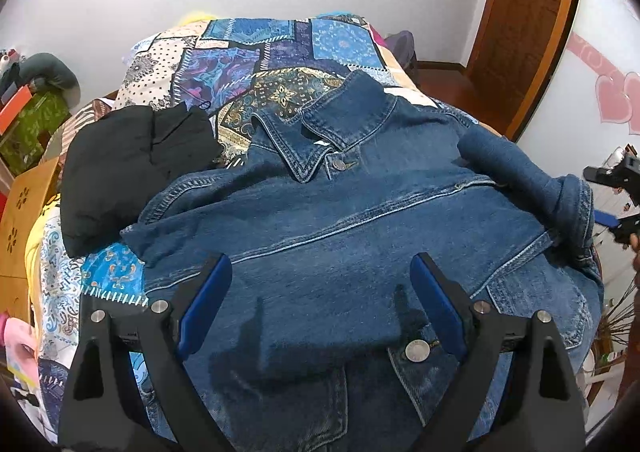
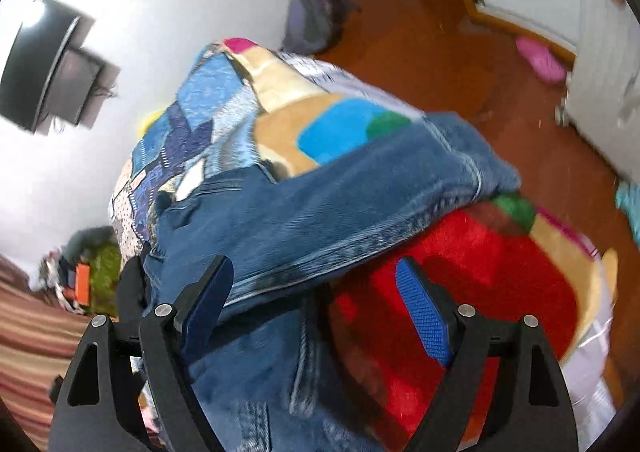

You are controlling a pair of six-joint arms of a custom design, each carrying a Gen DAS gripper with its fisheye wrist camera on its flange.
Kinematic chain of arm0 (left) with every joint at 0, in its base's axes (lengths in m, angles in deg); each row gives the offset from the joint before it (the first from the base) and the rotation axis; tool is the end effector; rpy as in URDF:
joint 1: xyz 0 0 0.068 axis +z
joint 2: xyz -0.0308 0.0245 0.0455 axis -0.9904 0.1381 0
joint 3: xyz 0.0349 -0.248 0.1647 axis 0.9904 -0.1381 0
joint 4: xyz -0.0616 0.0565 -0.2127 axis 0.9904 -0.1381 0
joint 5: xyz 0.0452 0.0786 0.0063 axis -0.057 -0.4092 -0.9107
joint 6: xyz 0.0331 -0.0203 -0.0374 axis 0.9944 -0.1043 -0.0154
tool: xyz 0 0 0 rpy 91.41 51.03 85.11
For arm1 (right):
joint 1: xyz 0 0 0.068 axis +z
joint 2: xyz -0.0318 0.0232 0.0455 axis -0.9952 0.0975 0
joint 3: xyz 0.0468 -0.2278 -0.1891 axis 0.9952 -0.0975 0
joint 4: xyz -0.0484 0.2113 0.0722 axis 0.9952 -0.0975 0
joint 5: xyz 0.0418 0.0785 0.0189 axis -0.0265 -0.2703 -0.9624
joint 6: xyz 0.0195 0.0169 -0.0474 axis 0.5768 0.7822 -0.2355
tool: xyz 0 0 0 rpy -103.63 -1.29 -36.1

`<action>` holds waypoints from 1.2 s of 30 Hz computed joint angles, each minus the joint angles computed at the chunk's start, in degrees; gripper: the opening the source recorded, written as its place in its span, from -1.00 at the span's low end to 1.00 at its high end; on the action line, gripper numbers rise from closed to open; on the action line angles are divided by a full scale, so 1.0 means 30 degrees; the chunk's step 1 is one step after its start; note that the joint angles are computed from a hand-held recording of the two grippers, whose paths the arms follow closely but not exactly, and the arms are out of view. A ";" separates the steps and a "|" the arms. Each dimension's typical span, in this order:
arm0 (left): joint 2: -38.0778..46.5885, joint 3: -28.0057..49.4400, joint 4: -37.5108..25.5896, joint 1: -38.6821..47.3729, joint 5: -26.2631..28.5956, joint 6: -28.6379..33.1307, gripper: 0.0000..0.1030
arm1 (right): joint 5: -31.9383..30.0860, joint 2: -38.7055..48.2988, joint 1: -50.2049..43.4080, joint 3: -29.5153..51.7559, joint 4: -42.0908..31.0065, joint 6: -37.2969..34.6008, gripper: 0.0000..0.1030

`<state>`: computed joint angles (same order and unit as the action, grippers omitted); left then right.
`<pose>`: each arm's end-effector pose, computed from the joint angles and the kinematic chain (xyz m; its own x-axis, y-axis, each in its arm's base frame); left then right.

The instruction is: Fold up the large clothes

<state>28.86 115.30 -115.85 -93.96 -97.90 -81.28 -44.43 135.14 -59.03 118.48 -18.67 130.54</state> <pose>0.1659 -0.0287 0.3201 -0.7829 -0.1449 -0.6050 -0.1459 0.9881 -0.0480 0.2942 0.1494 0.3301 -0.8868 0.3655 -0.2829 0.1371 0.7926 0.5941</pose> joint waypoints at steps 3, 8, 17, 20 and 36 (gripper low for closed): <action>0.0267 -0.0014 0.0162 0.0127 0.0106 0.0032 0.76 | -0.0921 0.0439 -0.0531 -0.0678 0.0883 0.0524 0.57; 0.0653 -0.0092 0.0447 0.0555 0.0390 0.0205 0.76 | -0.0998 0.1074 -0.0972 -0.0807 0.2116 0.0820 0.49; 0.0180 -0.0177 0.0470 0.1546 0.0720 0.0766 0.76 | 0.0882 0.1255 -0.0278 0.1414 0.0883 -0.0301 -0.66; -0.0182 -0.0074 0.0335 0.2014 0.0868 0.1135 0.76 | 0.1051 0.0914 0.0257 0.2643 0.0504 -0.0793 -0.76; -0.3799 0.0701 -0.1892 1.1719 0.6655 0.6392 0.76 | 0.4771 0.7977 1.0189 2.0703 -0.7821 -0.6698 -0.78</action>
